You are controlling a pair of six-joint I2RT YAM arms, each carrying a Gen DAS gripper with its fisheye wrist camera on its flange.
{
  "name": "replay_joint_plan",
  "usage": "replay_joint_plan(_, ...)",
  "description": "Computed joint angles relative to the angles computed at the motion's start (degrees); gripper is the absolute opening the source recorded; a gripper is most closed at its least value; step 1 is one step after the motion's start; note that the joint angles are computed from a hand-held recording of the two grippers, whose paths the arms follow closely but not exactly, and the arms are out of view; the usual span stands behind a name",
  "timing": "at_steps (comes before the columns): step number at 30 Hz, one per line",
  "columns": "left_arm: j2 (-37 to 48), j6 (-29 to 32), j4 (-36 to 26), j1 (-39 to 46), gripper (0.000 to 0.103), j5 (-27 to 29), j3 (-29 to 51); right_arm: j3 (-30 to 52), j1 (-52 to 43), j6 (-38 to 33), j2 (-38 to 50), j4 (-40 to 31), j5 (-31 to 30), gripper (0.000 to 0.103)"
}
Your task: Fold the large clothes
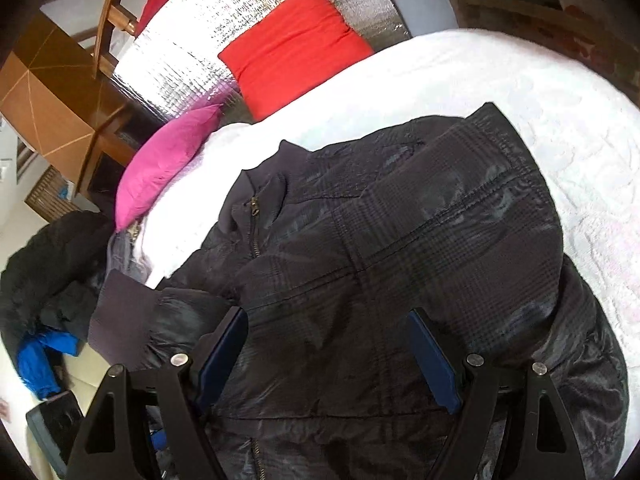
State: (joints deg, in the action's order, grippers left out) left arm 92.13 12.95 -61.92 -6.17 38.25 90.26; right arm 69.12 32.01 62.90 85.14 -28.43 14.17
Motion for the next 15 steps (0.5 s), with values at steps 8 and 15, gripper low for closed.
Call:
replay_joint_plan(8, 5.49, -11.73, 7.92, 11.95, 0.079, 11.51, 7.29, 1.92, 1.61, -1.80, 1.45, 0.97, -0.53, 0.084)
replay_joint_plan(15, 12.89, -20.45, 14.09, 5.97, 0.079, 9.49, 10.97, 1.76, 1.87, -0.67, 1.49, 0.76, 0.81, 0.084)
